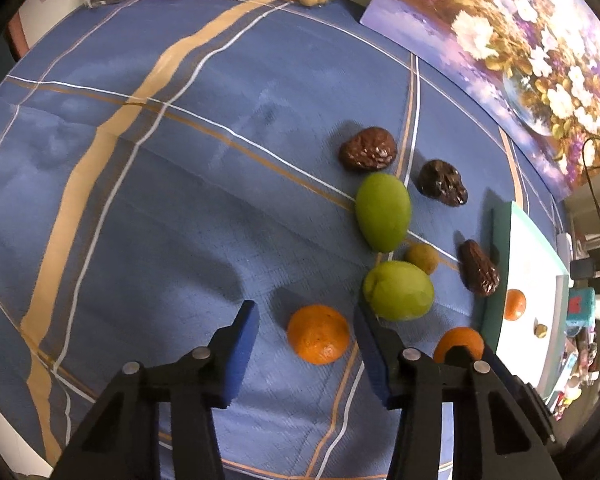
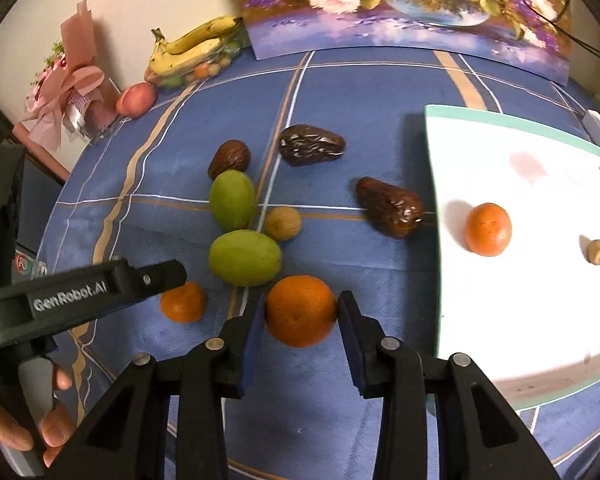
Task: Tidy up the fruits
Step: 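Grasp a mandarin with the right tool while the left tool grasps another mandarin, then carry both held mandarins over the white tray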
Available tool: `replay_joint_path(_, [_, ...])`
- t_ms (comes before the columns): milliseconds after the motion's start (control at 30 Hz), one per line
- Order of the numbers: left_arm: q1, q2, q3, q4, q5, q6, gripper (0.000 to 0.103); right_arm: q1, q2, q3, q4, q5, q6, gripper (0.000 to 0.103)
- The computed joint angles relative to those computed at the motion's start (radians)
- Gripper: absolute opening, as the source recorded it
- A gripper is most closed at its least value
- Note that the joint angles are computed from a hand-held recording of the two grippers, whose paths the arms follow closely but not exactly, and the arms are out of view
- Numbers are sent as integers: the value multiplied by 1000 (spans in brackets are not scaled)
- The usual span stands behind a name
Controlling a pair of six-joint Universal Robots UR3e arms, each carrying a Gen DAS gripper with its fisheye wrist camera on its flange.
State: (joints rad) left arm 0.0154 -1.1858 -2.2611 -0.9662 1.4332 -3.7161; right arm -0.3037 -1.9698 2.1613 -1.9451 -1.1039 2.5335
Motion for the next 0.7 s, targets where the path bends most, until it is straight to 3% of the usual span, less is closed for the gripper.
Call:
replay_joint_path(200, [-34, -38, 6, 22, -8, -13, 36, -44, -22, -8, 37, 17, -35, 39])
replay_joint_path(300, [-54, -47, 17, 30, 9, -25, 35, -29, -15, -6, 10, 17, -12, 39])
replay_joint_path(700, [-135, -96, 81, 141, 14, -94, 35, -204, -72, -38, 137, 67, -119, 39])
